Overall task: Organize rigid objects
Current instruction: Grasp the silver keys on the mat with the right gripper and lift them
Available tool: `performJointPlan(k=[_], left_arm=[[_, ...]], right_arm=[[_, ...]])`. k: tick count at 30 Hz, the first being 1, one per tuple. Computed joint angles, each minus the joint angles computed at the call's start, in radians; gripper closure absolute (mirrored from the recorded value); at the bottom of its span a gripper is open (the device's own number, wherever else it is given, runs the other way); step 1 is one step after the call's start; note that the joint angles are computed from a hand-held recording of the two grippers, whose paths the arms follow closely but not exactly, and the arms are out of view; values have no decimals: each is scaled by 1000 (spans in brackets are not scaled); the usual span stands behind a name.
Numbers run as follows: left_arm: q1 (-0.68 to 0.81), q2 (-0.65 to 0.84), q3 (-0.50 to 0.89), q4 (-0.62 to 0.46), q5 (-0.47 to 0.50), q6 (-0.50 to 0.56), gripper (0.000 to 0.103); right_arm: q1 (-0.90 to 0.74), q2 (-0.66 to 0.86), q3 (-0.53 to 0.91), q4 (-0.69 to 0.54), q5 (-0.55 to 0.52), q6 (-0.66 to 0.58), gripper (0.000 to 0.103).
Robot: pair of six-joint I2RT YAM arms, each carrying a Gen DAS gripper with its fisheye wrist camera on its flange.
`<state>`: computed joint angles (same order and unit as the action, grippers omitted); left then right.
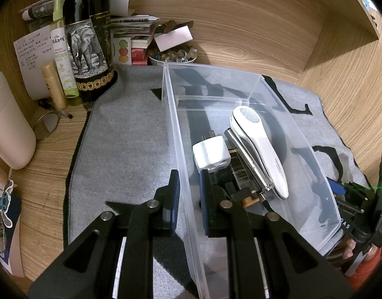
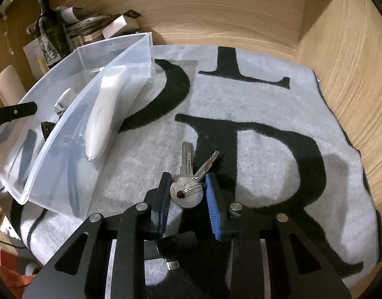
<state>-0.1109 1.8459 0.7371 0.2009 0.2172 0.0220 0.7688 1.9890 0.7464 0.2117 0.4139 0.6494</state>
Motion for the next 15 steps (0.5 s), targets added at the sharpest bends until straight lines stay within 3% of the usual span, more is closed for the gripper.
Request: performJointPlan(k=[15], left_arm=[[-3,-2,-4,4,-3,-3,89]], right_arm=[[10,-164,-7,-16,106,-65,78]])
